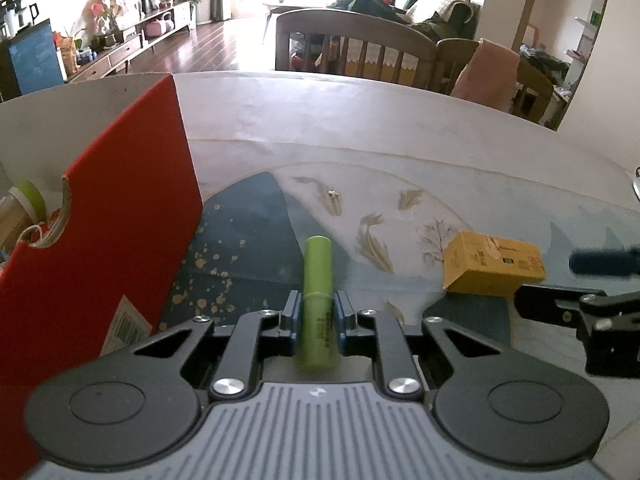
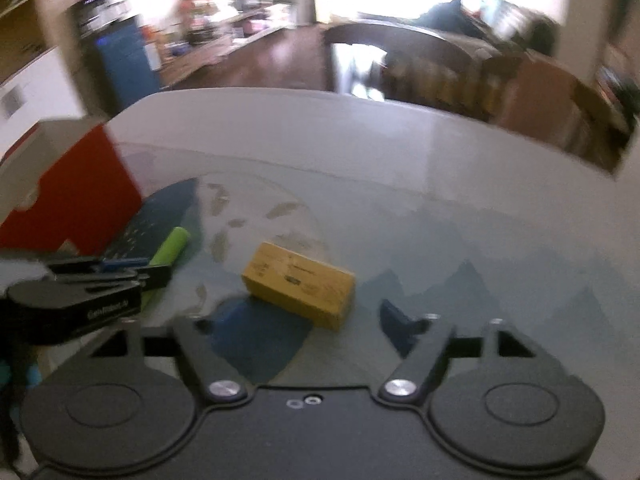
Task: Organize rigid objects
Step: 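Grasp the yellow box with the right tool while the left tool grasps the green tube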
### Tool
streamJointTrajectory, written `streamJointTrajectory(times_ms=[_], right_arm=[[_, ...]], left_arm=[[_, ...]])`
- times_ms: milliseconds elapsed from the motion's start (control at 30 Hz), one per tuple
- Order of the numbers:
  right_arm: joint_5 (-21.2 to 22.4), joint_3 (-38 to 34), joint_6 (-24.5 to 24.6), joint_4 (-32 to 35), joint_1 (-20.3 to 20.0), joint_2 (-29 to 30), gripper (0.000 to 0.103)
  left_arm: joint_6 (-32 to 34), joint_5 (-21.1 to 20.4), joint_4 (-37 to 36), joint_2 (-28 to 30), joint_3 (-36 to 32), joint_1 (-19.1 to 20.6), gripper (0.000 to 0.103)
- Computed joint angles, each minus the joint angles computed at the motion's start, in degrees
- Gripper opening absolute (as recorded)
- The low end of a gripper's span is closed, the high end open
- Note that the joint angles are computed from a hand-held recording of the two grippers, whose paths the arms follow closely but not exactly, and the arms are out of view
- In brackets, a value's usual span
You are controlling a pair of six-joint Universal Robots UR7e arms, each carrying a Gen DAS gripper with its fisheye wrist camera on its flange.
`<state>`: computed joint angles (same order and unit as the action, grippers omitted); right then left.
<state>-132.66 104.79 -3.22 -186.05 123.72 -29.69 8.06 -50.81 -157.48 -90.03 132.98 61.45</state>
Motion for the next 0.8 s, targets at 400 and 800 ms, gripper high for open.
streamJointTrajectory(times_ms=[400,800], right_arm=[[7.1,-4.2,-18.9,6.9,-4.9,0.4,0.065],[8.0,-2.5,-15.6,6.9,-3.2,1.0,0.03]], left_arm=[[-0.7,-1.4,4.7,-2.3,-0.2,0.3,0.017],[-0.7,-2.0,6.1,-2.7,-0.5,0.4,0.017]])
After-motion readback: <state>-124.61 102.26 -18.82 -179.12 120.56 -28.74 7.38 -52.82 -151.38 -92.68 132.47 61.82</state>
